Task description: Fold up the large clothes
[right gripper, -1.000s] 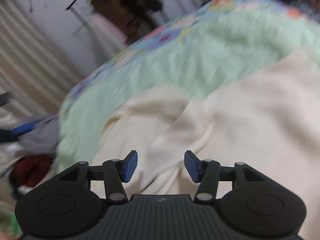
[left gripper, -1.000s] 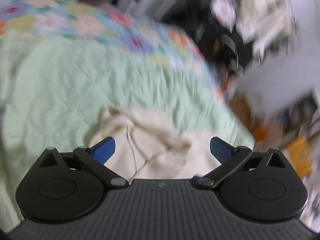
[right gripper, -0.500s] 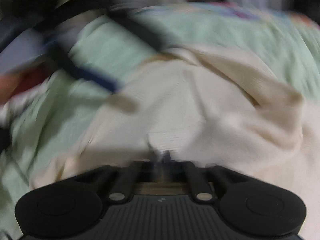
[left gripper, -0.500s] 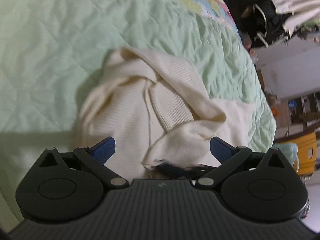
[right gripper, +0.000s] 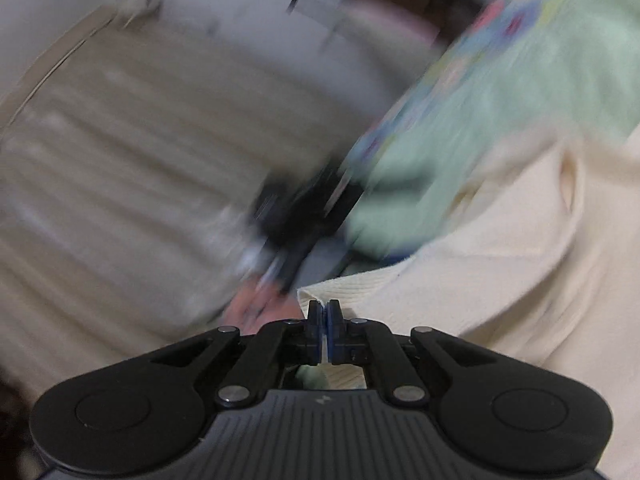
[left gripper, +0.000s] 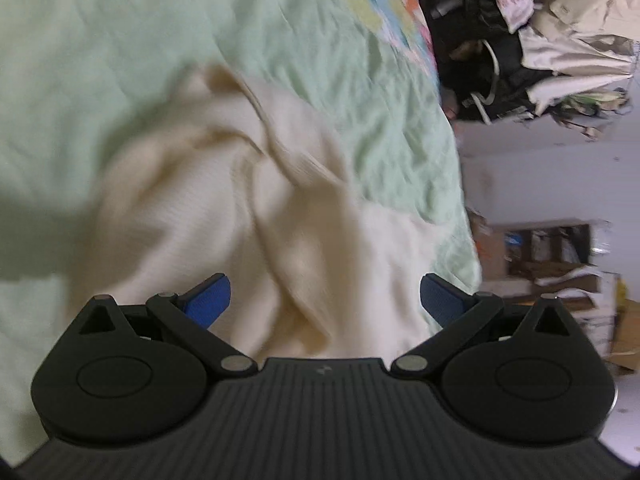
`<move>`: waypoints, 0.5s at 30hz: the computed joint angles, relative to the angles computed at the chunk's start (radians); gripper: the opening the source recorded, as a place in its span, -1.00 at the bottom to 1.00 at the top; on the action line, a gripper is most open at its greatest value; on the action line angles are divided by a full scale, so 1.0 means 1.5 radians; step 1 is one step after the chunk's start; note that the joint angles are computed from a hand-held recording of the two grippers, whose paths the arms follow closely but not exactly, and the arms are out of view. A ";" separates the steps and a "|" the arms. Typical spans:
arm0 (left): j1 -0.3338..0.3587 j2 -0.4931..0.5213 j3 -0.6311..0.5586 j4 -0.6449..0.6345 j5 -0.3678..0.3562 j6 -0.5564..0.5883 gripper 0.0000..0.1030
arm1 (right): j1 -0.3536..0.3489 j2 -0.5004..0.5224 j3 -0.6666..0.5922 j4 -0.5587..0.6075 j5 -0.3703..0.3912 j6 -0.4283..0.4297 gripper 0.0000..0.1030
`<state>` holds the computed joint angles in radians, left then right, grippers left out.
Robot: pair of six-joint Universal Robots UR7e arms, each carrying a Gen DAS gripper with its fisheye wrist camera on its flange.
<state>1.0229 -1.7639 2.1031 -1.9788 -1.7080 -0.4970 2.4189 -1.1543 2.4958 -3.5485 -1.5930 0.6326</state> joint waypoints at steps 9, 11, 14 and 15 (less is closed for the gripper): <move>-0.007 -0.001 0.055 -0.107 0.070 -0.019 1.00 | 0.026 -0.060 -0.023 0.226 -0.102 0.048 -0.06; -0.005 -0.007 0.061 -0.134 0.083 -0.006 1.00 | 0.037 -0.062 -0.033 0.217 -0.174 0.053 -0.06; -0.011 -0.019 0.070 -0.177 0.110 0.025 1.00 | 0.036 -0.038 -0.060 0.226 -0.327 0.037 -0.05; -0.014 -0.023 0.072 -0.184 0.119 0.032 1.00 | 0.033 -0.029 -0.067 0.232 -0.353 0.027 -0.05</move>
<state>1.0023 -1.7984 2.2105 -2.2553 -1.5288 -0.4483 2.4680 -1.1982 2.3947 -3.1998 -2.1230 0.6726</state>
